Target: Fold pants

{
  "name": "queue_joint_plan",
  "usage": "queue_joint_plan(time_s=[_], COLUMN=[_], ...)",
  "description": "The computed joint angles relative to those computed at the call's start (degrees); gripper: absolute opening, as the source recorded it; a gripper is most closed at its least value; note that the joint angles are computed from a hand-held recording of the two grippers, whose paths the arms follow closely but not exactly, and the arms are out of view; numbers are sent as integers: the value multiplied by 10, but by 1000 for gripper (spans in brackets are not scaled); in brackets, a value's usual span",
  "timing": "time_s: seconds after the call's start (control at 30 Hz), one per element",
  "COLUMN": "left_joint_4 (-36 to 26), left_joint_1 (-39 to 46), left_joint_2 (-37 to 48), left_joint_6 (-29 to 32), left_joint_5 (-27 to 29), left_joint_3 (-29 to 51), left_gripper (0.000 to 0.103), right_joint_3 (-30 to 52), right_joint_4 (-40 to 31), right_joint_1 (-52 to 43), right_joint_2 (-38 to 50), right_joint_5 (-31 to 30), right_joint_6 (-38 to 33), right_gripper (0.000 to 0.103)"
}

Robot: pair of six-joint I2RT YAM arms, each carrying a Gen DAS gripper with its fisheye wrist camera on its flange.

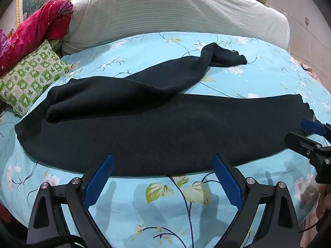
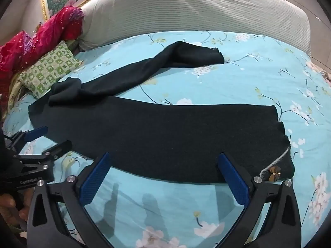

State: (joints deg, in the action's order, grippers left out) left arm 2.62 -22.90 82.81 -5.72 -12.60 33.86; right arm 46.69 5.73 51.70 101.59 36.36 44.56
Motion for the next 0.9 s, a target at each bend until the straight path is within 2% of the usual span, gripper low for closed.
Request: queue_joint_plan(time_s=[0.4,0.9], left_joint_4=[9,4], left_joint_1=[4,5], left_joint_2=[2,4], left_joint_6=[4,11], left_joint_5=[2,12], left_joint_3=[-6,-4], left_gripper=[96,96], right_joint_3=[-9,-11], right_joint_4=[11,19], right_joint_1=[-2,2], right_joint_2=[-13,-20], right_joint_5=[-19,-15], right_joint_6=[12,11], right_gripper=[103,103])
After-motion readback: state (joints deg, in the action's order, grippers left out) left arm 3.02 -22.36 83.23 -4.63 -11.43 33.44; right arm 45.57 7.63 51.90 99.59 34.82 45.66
